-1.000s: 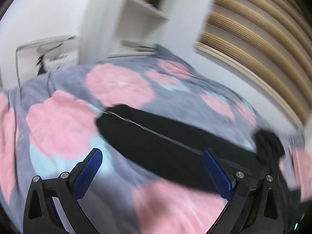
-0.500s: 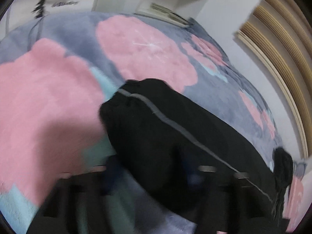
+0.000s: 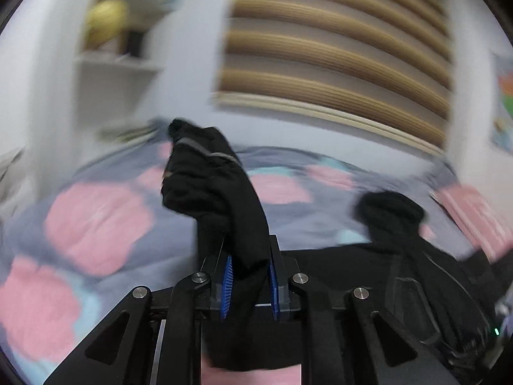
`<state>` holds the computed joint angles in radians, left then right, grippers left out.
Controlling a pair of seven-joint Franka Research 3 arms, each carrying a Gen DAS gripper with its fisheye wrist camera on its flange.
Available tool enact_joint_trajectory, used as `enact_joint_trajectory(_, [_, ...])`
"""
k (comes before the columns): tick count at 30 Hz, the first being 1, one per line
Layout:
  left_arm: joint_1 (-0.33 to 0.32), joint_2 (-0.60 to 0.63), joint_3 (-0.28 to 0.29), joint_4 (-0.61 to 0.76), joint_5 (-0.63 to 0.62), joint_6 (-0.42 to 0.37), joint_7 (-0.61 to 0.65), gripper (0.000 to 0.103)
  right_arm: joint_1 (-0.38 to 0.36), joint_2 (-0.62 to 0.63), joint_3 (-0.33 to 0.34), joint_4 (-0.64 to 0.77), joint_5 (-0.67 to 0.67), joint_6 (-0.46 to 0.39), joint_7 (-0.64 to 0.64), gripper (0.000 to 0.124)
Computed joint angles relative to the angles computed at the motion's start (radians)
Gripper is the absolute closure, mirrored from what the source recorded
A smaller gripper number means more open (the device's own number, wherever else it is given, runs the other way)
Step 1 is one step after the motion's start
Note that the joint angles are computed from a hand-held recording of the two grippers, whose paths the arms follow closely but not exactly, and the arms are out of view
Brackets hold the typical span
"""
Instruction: Fold large clothes
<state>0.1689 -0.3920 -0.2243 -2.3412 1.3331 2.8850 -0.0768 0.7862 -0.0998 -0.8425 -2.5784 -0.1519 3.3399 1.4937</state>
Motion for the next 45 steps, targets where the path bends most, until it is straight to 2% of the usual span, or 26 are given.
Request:
enact_joint_trajectory(1, [-0.014, 0.040, -0.015, 0.041, 0.004, 0.012, 0.028, 0.085, -0.013, 0.000, 0.014, -0.001, 0.004, 0.000, -0.003, 0.021])
enact_joint_trajectory(4, [-0.082, 0.185, -0.032, 0.162, -0.026, 0.049, 0.153, 0.085, 0.038, 0.002, -0.039, 0.003, -0.008, 0.001, 0.008, 0.021])
enact_joint_trajectory(5, [-0.113, 0.242, -0.028, 0.201, -0.074, 0.057, 0.224, 0.085, 0.065, 0.000, -0.068, 0.004, -0.014, 0.001, 0.013, 0.021])
enact_joint_trajectory(6, [-0.146, 0.302, -0.022, 0.239, -0.145, 0.057, 0.311, 0.085, 0.081, -0.001, -0.083, 0.004, -0.013, 0.002, 0.011, 0.021])
enact_joint_trajectory(8, [-0.203, 0.425, -0.009, 0.307, -0.396, 0.052, 0.571, 0.085, 0.125, -0.007, -0.126, 0.005, -0.004, 0.001, 0.002, 0.021])
enact_joint_trajectory(11, [-0.226, 0.577, -0.042, 0.410, -0.721, -0.047, 0.878, 0.085, 0.171, -0.018, -0.167, 0.003, 0.024, -0.001, -0.026, 0.021])
enact_joint_trajectory(13, [-0.234, 0.656, -0.056, 0.471, -0.827, -0.131, 0.983, 0.084, 0.179, -0.027, -0.173, 0.000, 0.046, -0.004, -0.048, 0.021])
enact_joint_trajectory(15, [-0.250, 0.674, -0.042, 0.480, -0.858, -0.149, 1.020, 0.082, 0.187, -0.029, -0.175, 0.001, 0.071, -0.011, -0.067, 0.021])
enact_joint_trajectory(16, [-0.266, 0.666, -0.029, 0.472, -0.857, -0.146, 1.018, 0.080, 0.182, -0.029, -0.168, 0.002, 0.084, -0.017, -0.078, 0.021])
enact_joint_trajectory(18, [-0.260, 0.639, -0.035, 0.448, -0.938, -0.113, 1.070, 0.064, 0.113, -0.017, -0.089, 0.010, 0.113, -0.045, -0.094, 0.021])
enact_joint_trajectory(19, [-0.248, 0.624, -0.048, 0.425, -1.001, -0.079, 1.107, 0.052, 0.050, -0.013, -0.023, 0.013, 0.121, -0.062, -0.098, 0.021])
enact_joint_trajectory(20, [-0.237, 0.582, -0.057, 0.378, -1.060, -0.030, 1.132, 0.047, -0.014, -0.011, 0.041, 0.018, 0.121, -0.082, -0.096, 0.021])
enact_joint_trajectory(21, [-0.250, 0.548, -0.040, 0.343, -1.058, 0.004, 1.116, 0.045, -0.100, -0.013, 0.124, 0.025, 0.099, -0.116, -0.076, 0.021])
enact_joint_trajectory(23, [-0.290, 0.475, 0.013, 0.274, -0.992, 0.056, 1.040, 0.038, -0.194, -0.037, 0.216, 0.045, 0.052, -0.206, -0.060, 0.021])
enact_joint_trajectory(25, [-0.302, 0.410, 0.047, 0.208, -0.917, 0.097, 0.963, 0.037, -0.199, -0.079, 0.233, 0.054, 0.073, -0.266, -0.114, 0.021])
enact_joint_trajectory(26, [-0.298, 0.378, 0.055, 0.176, -0.893, 0.117, 0.934, 0.037, -0.194, -0.104, 0.241, 0.059, 0.088, -0.286, -0.144, 0.021])
enact_joint_trajectory(28, [-0.278, 0.333, 0.057, 0.131, -0.845, 0.149, 0.872, 0.037, -0.133, -0.147, 0.223, 0.091, 0.160, -0.341, -0.234, 0.021])
enact_joint_trajectory(31, [-0.203, 0.264, 0.021, 0.074, -0.686, 0.165, 0.697, 0.037, 0.026, -0.141, 0.144, 0.200, 0.360, -0.439, -0.411, 0.021])
enact_joint_trajectory(33, [-0.170, 0.239, 0.003, 0.054, -0.626, 0.158, 0.632, 0.037, 0.083, -0.076, 0.116, 0.274, 0.474, -0.476, -0.484, 0.021])
enact_joint_trajectory(34, [-0.158, 0.218, -0.003, 0.037, -0.605, 0.147, 0.611, 0.037, 0.083, -0.028, 0.124, 0.316, 0.551, -0.503, -0.524, 0.026])
enact_joint_trajectory(36, [-0.136, 0.194, -0.018, 0.022, -0.565, 0.119, 0.573, 0.037, 0.114, 0.104, 0.078, 0.441, 0.732, -0.637, -0.589, 0.033])
enact_joint_trajectory(38, [-0.133, 0.181, -0.013, 0.007, -0.561, 0.101, 0.569, 0.037, 0.050, 0.243, 0.093, 0.579, 0.895, -0.818, -0.596, 0.033])
enact_joint_trajectory(41, [-0.131, 0.176, 0.000, -0.009, -0.573, 0.085, 0.571, 0.037, -0.054, 0.358, 0.154, 0.701, 1.023, -0.980, -0.603, 0.033])
enact_joint_trajectory(42, [-0.127, 0.177, 0.002, -0.011, -0.576, 0.081, 0.566, 0.037, -0.069, 0.376, 0.171, 0.717, 1.025, -0.997, -0.599, 0.034])
enact_joint_trajectory(44, [-0.131, 0.192, 0.013, -0.005, -0.603, 0.064, 0.571, 0.037, -0.089, 0.404, 0.206, 0.737, 1.015, -1.000, -0.599, 0.061])
enact_joint_trajectory(45, [-0.130, 0.201, 0.012, 0.003, -0.606, 0.052, 0.567, 0.038, -0.083, 0.405, 0.217, 0.735, 0.984, -0.974, -0.593, 0.083])
